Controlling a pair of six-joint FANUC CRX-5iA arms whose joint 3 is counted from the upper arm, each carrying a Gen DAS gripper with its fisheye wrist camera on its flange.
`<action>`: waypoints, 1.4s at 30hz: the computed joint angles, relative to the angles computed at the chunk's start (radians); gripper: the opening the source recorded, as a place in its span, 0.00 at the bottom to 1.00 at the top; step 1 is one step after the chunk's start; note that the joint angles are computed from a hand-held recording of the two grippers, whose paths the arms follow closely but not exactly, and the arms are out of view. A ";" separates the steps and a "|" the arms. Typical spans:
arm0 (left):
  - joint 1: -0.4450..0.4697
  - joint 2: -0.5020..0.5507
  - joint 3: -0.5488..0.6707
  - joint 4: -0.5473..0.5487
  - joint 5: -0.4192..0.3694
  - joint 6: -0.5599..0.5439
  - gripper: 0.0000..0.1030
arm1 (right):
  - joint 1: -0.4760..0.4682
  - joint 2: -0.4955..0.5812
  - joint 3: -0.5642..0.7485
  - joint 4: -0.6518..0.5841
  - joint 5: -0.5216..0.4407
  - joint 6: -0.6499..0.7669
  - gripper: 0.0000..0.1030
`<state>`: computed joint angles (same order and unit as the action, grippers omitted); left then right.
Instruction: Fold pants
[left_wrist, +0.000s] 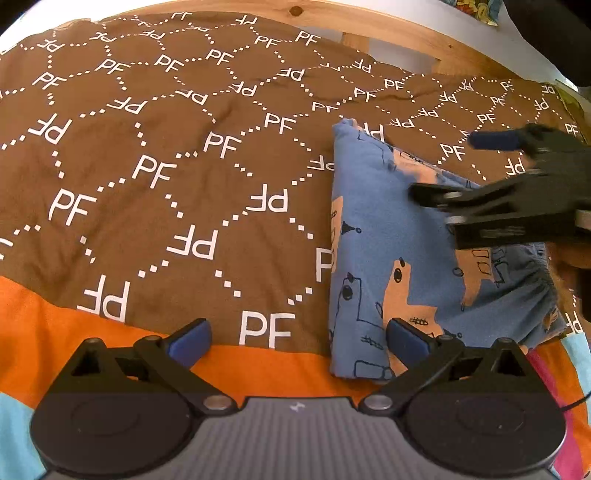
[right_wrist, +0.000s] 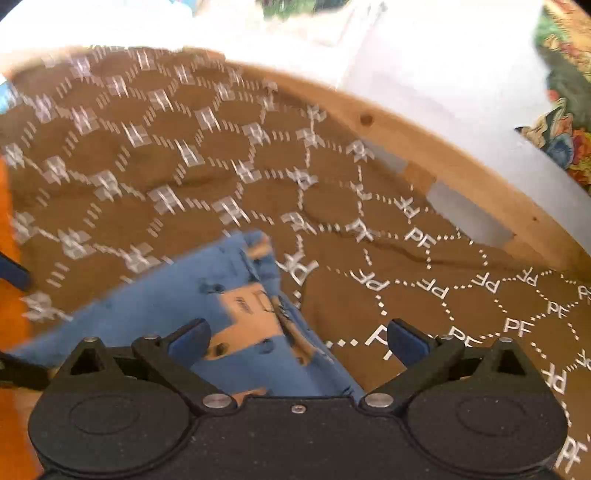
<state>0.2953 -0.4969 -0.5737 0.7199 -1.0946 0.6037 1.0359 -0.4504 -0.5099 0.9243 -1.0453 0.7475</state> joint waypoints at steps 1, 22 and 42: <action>0.002 -0.003 -0.004 0.004 0.002 -0.003 1.00 | -0.024 0.016 0.002 -0.002 0.008 -0.006 0.99; -0.004 -0.029 -0.049 0.040 0.047 -0.012 1.00 | 0.690 -0.174 -0.175 0.070 -0.883 -0.693 0.99; -0.003 -0.037 -0.056 0.042 0.059 -0.007 1.00 | 0.414 -0.242 -0.167 0.116 -0.635 -0.686 0.99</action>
